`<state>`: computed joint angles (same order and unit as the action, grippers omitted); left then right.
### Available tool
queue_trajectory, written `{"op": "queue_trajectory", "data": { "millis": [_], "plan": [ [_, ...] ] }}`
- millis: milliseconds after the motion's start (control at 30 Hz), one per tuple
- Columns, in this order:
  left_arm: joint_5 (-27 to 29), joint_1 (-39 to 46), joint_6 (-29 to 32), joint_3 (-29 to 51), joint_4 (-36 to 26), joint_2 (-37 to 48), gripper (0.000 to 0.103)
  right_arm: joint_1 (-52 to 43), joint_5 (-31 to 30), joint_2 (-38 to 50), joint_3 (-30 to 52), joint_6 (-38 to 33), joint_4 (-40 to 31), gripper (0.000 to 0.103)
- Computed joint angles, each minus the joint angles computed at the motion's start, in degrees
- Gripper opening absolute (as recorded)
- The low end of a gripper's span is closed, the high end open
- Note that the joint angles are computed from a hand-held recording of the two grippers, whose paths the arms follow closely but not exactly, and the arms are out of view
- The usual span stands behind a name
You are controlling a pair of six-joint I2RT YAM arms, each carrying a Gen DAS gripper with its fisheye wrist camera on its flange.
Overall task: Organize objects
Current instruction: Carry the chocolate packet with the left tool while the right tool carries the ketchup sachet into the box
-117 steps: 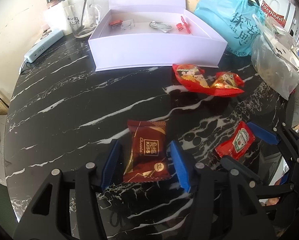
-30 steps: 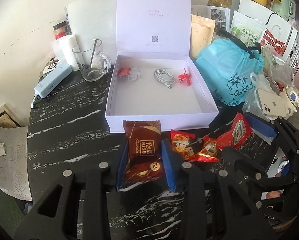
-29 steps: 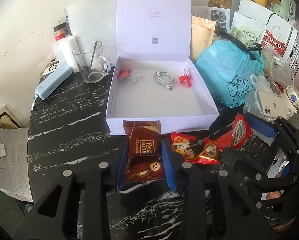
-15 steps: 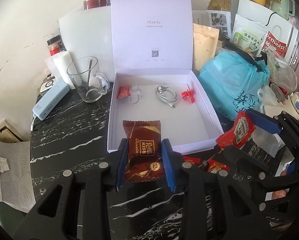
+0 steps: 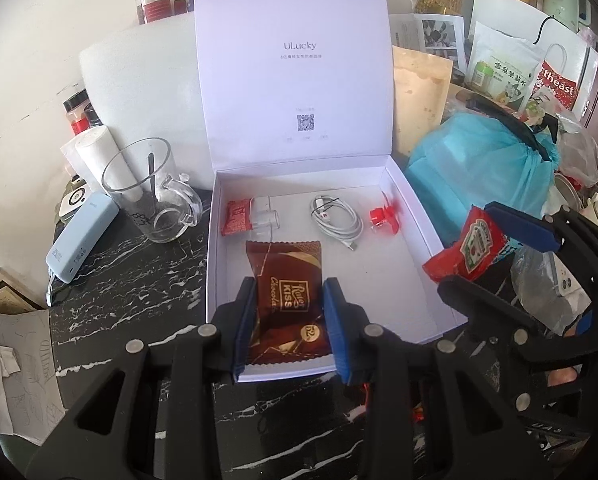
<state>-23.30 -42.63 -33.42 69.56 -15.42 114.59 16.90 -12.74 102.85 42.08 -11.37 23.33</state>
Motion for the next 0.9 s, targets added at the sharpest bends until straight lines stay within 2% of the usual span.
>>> {"op": "queue_trajectory", "data": {
  "millis": [500, 900],
  "plan": [
    [1.3, 5.4, 6.4, 10.6, -0.4, 8.1, 0.032, -0.8, 1.3, 7.6, 12.4, -0.7, -3.0, 0.063],
    [3.0, 10.1, 10.3, 19.1, -1.7, 13.7, 0.032, -0.3, 3.1, 14.4, 24.7, 0.4, -9.3, 0.063]
  ]
}}
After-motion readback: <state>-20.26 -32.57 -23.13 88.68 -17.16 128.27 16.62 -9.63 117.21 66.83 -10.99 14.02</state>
